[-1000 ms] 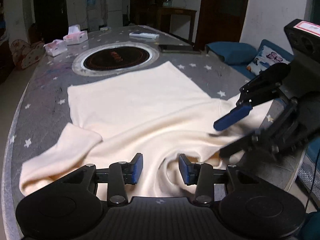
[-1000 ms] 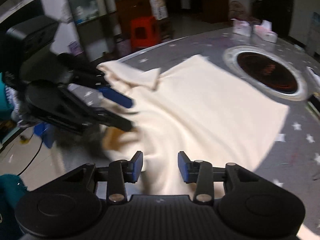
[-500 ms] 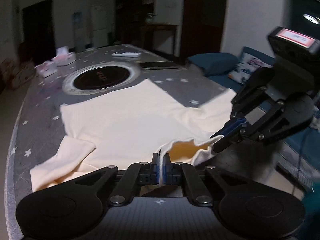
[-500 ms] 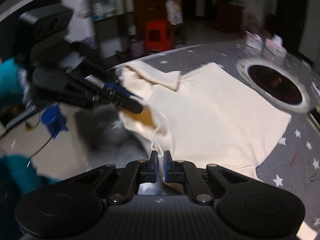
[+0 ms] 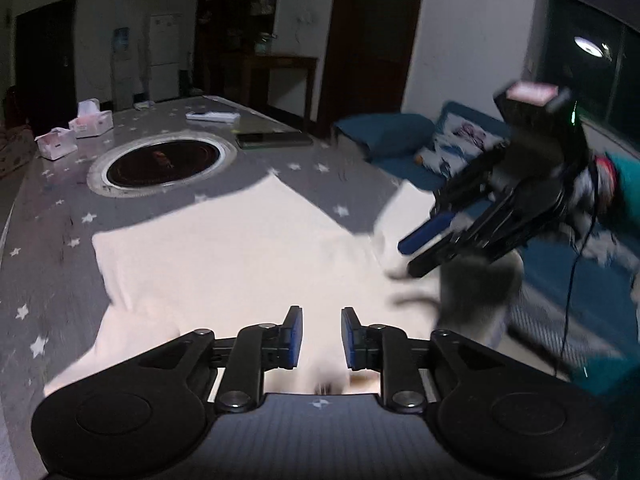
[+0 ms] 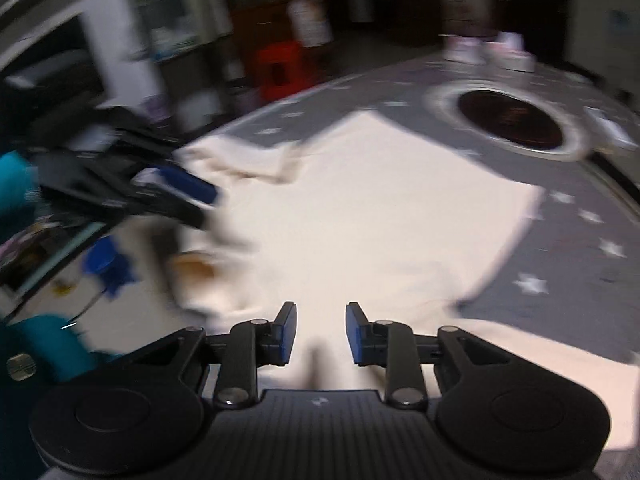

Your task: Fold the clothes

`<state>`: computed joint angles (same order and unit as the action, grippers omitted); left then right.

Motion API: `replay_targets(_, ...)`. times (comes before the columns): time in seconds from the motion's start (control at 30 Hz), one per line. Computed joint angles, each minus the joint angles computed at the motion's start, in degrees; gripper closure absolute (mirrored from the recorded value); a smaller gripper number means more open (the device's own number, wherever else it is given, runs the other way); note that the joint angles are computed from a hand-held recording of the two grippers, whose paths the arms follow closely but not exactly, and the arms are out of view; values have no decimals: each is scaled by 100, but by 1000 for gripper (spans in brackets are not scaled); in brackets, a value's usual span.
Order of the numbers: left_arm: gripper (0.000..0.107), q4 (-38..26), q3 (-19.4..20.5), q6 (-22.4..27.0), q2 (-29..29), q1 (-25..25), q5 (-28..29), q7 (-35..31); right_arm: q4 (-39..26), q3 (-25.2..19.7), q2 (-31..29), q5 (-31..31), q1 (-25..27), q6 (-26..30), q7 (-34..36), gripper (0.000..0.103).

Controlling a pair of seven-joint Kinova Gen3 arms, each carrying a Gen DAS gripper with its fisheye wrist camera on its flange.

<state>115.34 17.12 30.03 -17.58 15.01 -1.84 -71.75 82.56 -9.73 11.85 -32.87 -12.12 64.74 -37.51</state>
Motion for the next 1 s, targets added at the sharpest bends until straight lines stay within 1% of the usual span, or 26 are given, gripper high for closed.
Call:
replay_targets(0.07,85,-85,219,-120,303,-168,-131,249,95,81,71,213,-80,-300,-318,77)
replay_targets(0.17,85,-193,214,-204,806,-59,-173,457,258,165,183,521,-133,-650,-681,77)
replay_targets(0.2,85,-240,218,-160,939,-5,-238,561,357,147,155,531,-40,-762,-672,78)
replay_targets(0.23,85,-250,242,-132,1006,46,-357,688,380,112,156,491,72,-799,-645,78)
replay_targets(0.27,85,-255,262,-106,1066,101,-479,812,410,169,115,545,79,-867,-698,78)
replay_targets(0.33,84,-268,306,-50,1187,204,-706,1044,488,241,7,758,99,-1063,-866,78)
replay_targets(0.37,84,-286,229,-27,1200,310,-713,1054,547,226,-57,890,152,-1194,-951,78)
replay_targets(0.4,84,-308,138,-29,1207,390,-652,1012,561,104,-78,1002,287,-1274,-1080,77)
replay_targets(0.43,84,-325,84,-41,1203,453,-651,1019,610,88,-118,1136,350,-1430,-1302,77)
replay_targets(0.47,84,-354,79,-38,1202,489,-733,1094,666,168,-160,1285,310,-1587,-1535,77)
replay_targets(0.5,84,-380,77,-57,1209,517,-812,1168,754,346,-214,1427,180,-1793,-1768,76)
replay_targets(0.53,83,-404,63,-93,1225,550,-842,1213,846,489,-252,1554,75,-1985,-2001,75)
replay_targets(0.57,83,-429,51,-131,1241,580,-865,1253,934,692,-284,1675,-82,-2166,-2234,72)
replay_targets(0.6,83,-472,57,-150,1292,598,-931,1323,991,800,-292,1798,-134,-2301,-2467,67)
replay_targets(0.63,83,-518,61,-166,1348,621,-1005,1400,1037,802,-292,1900,-84,-2402,-2700,67)
replay_targets(0.67,82,-575,60,-176,1419,650,-1073,1486,1079,697,-285,1999,69,-2502,-2923,66)
replay_targets(0.7,81,-609,30,-209,1474,690,-1081,1524,1096,631,-270,2005,197,-2552,-3083,64)
replay_targets(0.77,81,-670,-35,-271,1568,779,-1043,1550,1142,636,-240,2041,265,-2675,-3397,57)
replay_targets(0.8,81,-702,-66,-302,1615,820,-1019,1557,1170,651,-232,2067,274,-2735,-3530,57)
replay_targets(0.87,81,-763,-99,-313,1708,913,-1066,1613,1202,594,-176,1920,425,-2807,-3583,57)
replay_targets(0.93,78,-814,-138,-313,1792,1005,-1101,1657,1235,543,-135,1779,540,-2887,-3572,57)
replay_targets(0.97,77,-832,-160,-309,1829,1047,-1104,1666,1253,514,-127,1725,581,-2936,-3542,60)
replay_targets(1.0,77,-850,-181,-305,1866,1087,-1108,1675,1271,489,-118,1669,618,-2984,-3509,72)
